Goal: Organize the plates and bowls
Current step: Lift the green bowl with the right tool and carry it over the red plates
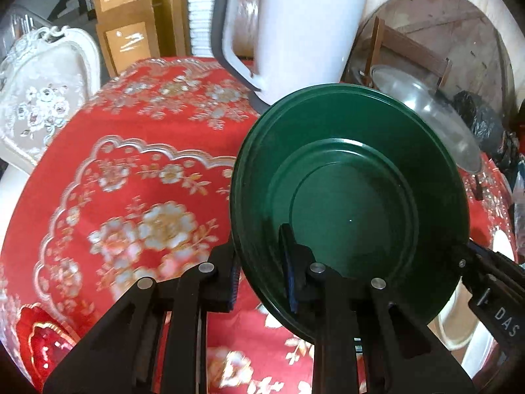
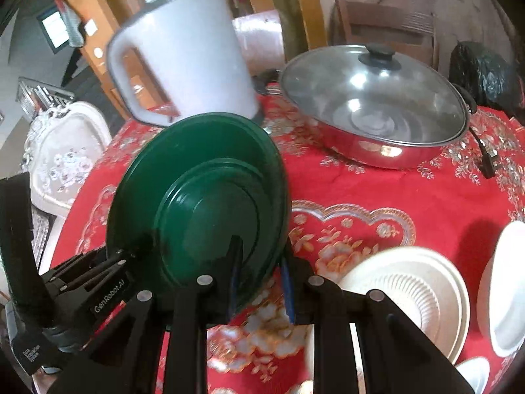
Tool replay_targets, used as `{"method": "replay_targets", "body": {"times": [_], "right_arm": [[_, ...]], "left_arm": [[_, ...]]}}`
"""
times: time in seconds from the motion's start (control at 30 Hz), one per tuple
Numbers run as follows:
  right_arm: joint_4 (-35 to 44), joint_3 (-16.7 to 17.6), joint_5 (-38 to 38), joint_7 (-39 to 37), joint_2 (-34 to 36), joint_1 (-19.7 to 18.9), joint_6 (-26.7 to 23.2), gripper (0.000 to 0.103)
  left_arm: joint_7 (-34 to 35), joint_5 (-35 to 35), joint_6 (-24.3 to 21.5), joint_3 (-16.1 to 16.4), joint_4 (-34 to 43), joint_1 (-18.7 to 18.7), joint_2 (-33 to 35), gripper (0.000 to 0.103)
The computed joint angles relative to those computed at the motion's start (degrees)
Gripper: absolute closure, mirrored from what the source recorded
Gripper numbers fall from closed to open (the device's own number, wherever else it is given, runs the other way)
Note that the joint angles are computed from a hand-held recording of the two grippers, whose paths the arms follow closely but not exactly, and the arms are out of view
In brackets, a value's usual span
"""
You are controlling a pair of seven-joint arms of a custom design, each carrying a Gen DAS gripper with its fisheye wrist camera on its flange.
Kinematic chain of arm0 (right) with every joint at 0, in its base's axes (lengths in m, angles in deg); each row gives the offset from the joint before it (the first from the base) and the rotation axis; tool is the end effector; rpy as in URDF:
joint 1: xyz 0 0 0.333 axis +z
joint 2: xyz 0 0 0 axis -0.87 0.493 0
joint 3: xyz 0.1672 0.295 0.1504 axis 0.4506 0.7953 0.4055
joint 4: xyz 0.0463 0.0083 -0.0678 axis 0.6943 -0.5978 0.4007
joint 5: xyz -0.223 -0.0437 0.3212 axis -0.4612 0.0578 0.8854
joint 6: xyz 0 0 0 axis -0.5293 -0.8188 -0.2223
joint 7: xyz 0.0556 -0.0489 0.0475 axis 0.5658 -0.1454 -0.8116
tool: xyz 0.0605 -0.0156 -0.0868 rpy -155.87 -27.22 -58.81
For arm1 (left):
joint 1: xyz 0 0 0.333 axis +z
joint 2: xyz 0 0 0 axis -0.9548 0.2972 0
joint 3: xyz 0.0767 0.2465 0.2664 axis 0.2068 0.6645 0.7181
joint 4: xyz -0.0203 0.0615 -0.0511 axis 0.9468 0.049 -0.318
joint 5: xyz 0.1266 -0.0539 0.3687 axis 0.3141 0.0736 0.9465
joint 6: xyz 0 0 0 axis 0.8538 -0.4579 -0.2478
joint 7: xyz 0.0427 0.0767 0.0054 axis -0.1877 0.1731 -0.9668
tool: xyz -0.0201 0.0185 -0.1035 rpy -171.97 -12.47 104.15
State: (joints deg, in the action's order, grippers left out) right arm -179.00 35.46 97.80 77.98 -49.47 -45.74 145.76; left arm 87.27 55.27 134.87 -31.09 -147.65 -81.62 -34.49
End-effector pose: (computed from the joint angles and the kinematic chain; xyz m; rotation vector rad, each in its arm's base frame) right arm 0.6461 0.2682 0.5346 -1.9211 1.5716 -0.2545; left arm 0.6298 -0.1511 0.5175 -2.1040 1.6089 -0.5938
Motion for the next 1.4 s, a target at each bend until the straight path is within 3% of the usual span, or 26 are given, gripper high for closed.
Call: {"method": "replay_targets", "body": {"times": [0.23,0.7,1.07,1.4], "right_arm": [[-6.39,1.81,2.39,-2.42,-4.44,0.71,4.23,0.081],[-15.82,2.75,9.94,-10.51,-11.84,6.16,8.20,0.077],[-17.79,3.19,10.01,-11.66,-12.77,11.24,8.99,0.077],[-18.35,3.99,8.08,-10.44,-12.42,13.58,9.01,0.077]], "left_arm": [[-5.45,5.14,2.23,-1.14,-9.05,1.75,-8.57,0.081],[-10.54,5.54,5.95,-8.82,-26.78,13.08,-25.53,0.081],[-7.52,0.39,7.60,-13.47,-37.37,21.63,-37.70,0.081],[-3.67,-5.16,8.49,-15.99,-43.23,26.18,-44.86,0.081]]}}
